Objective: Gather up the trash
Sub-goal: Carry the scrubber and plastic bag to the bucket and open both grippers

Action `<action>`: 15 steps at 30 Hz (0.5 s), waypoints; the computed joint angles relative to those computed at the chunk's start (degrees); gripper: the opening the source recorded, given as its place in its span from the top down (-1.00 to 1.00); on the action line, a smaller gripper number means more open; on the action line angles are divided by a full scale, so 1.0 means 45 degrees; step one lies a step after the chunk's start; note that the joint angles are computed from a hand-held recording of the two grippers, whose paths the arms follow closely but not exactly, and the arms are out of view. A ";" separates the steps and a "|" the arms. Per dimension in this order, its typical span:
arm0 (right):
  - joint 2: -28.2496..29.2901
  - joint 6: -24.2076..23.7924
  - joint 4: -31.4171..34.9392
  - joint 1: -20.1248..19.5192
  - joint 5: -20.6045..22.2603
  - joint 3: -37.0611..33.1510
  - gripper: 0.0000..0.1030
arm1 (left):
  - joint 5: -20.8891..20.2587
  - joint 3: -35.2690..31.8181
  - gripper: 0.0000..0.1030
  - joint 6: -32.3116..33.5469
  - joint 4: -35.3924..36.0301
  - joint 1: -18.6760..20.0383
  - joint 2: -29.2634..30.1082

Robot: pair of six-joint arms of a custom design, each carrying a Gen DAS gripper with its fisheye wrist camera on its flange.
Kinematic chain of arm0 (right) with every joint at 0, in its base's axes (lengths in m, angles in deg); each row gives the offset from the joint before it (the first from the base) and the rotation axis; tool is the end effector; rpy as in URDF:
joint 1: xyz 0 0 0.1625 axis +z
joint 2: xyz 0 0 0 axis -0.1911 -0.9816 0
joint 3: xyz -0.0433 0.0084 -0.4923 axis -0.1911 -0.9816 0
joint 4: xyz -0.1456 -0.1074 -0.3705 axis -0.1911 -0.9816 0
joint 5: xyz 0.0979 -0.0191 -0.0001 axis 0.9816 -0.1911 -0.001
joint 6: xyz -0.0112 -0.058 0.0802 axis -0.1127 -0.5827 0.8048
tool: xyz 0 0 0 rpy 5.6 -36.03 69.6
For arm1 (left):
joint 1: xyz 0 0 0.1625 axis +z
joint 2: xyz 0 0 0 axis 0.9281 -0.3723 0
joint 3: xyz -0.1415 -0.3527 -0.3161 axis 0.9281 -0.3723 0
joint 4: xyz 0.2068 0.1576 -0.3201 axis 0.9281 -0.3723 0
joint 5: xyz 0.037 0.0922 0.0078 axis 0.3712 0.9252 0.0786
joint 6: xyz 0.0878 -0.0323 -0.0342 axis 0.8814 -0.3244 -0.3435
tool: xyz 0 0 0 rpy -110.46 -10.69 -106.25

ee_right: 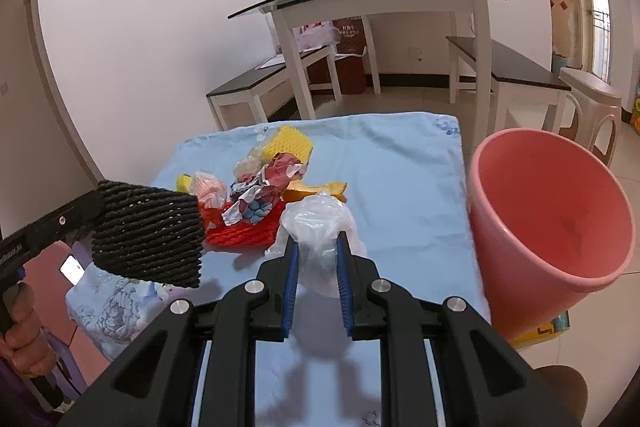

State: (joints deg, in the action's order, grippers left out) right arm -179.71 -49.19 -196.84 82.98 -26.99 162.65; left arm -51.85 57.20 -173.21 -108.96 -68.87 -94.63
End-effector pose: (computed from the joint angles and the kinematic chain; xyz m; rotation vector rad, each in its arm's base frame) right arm 0.0426 -0.3522 0.3109 0.9921 -2.6133 0.8178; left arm -0.3505 -0.2136 0.0742 0.2628 2.2816 -1.3218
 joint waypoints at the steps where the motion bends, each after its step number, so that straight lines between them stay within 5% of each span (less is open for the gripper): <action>1: -0.0025 -0.0011 -0.0076 -0.0056 0.0052 0.0047 0.67 | 0.0125 -0.0094 0.90 0.0393 -0.0388 0.0101 0.0154; 9: -0.0677 -0.0037 0.0387 -0.0874 0.0868 -0.0112 0.67 | 0.0835 -0.0789 0.90 0.3794 -0.3519 0.0838 0.1222; 15: -0.0879 0.0224 -0.0068 -0.1429 0.1419 -0.0530 0.67 | 0.0952 -0.1864 0.90 0.7691 -0.7186 0.1798 0.2470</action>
State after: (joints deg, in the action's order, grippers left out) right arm -183.67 -48.18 -197.15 76.55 -20.60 160.26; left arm -47.57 48.81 -138.60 -141.30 -60.78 -83.51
